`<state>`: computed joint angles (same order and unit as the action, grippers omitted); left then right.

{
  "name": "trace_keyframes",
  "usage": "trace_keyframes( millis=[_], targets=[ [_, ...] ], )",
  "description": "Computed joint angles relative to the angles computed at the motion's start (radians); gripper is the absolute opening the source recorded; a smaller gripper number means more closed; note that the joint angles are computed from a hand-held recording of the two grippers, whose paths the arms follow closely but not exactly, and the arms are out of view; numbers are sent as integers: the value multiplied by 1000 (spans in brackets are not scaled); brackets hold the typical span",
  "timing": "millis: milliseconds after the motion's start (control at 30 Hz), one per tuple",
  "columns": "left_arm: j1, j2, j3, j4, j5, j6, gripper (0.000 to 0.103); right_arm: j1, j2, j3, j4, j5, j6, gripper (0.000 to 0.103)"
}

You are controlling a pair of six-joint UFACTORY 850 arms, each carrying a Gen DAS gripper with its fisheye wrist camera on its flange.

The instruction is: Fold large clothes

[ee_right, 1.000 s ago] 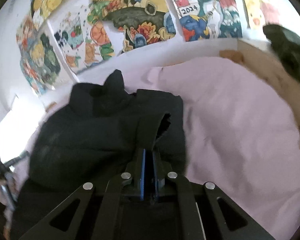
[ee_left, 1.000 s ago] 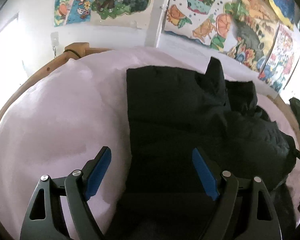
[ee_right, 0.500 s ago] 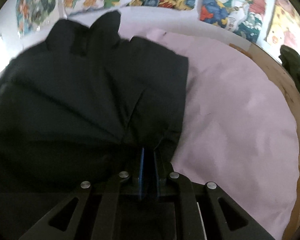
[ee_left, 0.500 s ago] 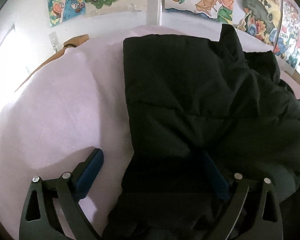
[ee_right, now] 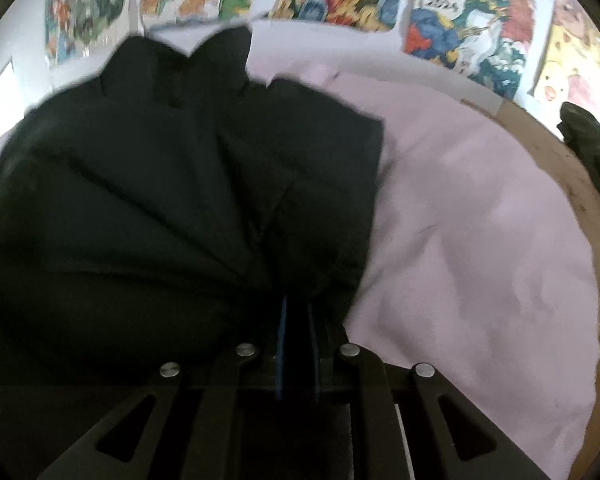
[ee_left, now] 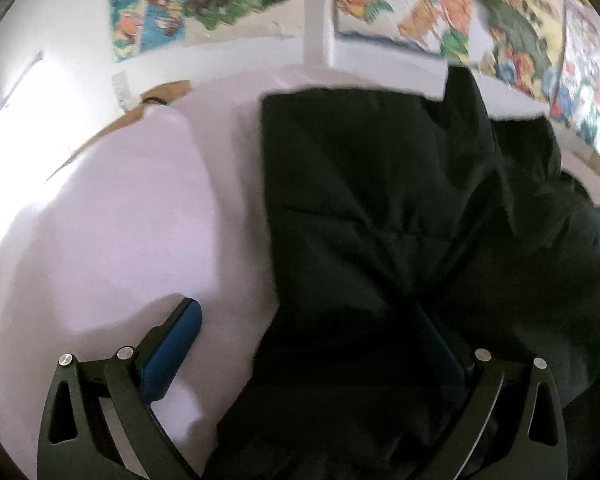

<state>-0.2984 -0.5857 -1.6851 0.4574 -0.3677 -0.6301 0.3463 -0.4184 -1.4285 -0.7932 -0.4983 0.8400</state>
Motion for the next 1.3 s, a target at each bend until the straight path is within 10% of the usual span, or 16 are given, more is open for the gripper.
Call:
trace_keyframes(
  millis=[200,567,1300],
  targets=[
    [-32,78,57,122,134,-104,101,31,57,-5,-170,74,188,63],
    [-155,-116,-179,81,-53,174,101,78,-126,-213,211,-15,-329,65],
    [-125,-141,-166,-120,0,331,102,43,-160,-212,322,6,-434,78]
  ],
)
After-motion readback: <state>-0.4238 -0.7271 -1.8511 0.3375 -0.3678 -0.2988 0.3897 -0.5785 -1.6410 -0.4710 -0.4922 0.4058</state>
